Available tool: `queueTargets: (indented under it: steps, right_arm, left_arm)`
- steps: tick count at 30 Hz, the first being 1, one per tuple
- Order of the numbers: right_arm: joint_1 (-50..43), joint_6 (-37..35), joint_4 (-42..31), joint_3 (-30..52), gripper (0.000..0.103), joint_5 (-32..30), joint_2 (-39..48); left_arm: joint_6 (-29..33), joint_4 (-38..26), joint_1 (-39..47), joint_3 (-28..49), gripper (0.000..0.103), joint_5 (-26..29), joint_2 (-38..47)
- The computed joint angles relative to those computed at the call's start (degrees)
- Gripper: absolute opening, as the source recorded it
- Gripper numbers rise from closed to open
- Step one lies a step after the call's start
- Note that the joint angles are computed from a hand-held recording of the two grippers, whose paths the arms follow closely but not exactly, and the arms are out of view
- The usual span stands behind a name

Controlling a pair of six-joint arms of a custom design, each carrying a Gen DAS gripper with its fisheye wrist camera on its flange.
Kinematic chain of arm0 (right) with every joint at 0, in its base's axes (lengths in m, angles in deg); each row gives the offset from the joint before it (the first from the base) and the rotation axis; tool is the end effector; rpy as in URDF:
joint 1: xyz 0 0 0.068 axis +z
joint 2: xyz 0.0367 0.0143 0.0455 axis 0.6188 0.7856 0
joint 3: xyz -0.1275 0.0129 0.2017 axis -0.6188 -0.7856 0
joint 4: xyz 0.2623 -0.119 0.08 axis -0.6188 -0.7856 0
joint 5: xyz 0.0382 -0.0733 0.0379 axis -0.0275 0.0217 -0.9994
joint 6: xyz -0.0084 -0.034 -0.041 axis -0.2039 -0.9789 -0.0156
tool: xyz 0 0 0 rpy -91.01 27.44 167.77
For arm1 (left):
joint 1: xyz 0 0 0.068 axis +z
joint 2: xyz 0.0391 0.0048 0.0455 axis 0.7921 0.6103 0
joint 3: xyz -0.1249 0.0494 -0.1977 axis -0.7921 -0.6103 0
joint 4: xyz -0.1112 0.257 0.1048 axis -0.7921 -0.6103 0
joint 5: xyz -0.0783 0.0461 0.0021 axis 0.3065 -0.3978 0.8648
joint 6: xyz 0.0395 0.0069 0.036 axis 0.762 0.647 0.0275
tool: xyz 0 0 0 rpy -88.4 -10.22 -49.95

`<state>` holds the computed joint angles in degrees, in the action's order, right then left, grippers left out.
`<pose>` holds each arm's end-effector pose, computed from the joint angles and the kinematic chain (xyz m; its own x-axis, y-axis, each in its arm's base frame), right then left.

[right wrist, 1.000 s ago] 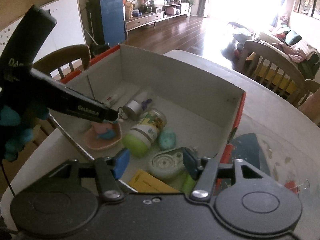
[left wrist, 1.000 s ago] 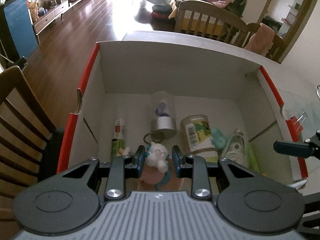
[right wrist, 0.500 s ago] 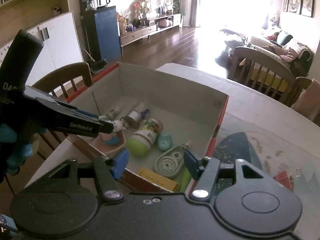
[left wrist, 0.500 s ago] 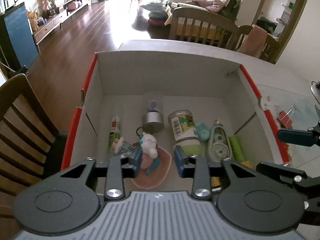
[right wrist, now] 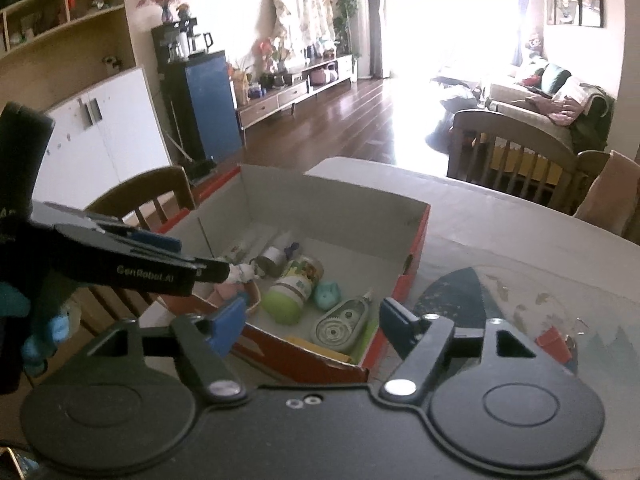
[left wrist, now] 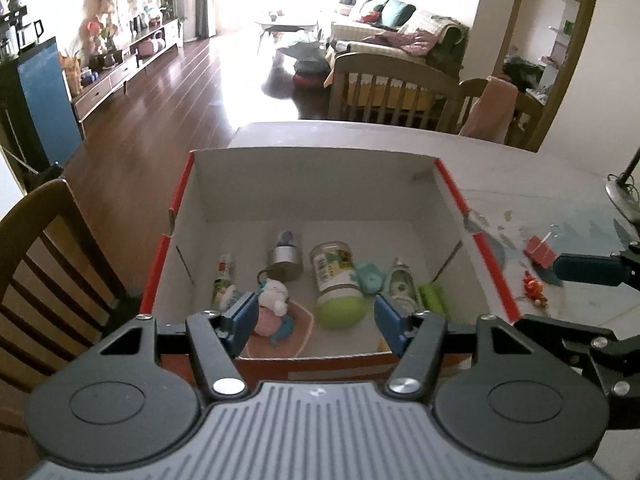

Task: Organize rigid objects
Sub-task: 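Withdraw both grippers from the box back toward the pile, then grasp the red binder clip with the right gripper while the left grasps the red figurine keychain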

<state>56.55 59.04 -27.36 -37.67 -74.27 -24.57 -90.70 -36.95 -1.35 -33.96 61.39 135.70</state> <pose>0.1961 0.0720 0.1929 -0.6274 -0.2388 -0.7411 -0.4585 0.8826 0.1037 0.1948 -0.2398 0.1925 -0.7595 0.0333 -0.6497 0.1192 0.9889 -0.0886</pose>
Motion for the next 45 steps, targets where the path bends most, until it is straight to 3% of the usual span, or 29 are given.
queueTargets:
  steps: [3, 13, 23, 27, 36, 45]
  right_arm:
    - [-1.7, -0.1, -1.8, -0.4, 0.081, -1.4, -3.0]
    - [-13.7, -3.7, -9.0, -2.0, 0.092, -10.9, -14.5]
    - [-35.7, -16.5, -16.9, -1.8, 0.094, -25.1, -17.8]
    - [-45.3, -23.9, -19.4, -0.8, 0.094, -30.1, -14.6]
    - [-61.5, -36.5, -17.7, 3.0, 0.094, -34.8, 0.5]
    - [-64.6, -41.4, -8.5, 8.3, 0.093, -32.6, 18.0]
  left_arm:
    - [-0.5, -0.5, -1.9, 0.6, 0.072, -1.2, -0.4]
    - [-1.7, -2.3, -7.9, 6.8, 0.080, -5.6, 3.0]
    - [-1.9, -1.6, -11.9, 16.4, 0.086, -6.7, 12.3]
    - [-1.1, 0.0, -12.7, 20.8, 0.099, -6.6, 17.1]
    - [0.0, 0.6, -14.7, 33.1, 0.101, -6.3, 30.6]
    - [0.3, 2.2, -14.9, 44.9, 0.101, -3.2, 43.9]
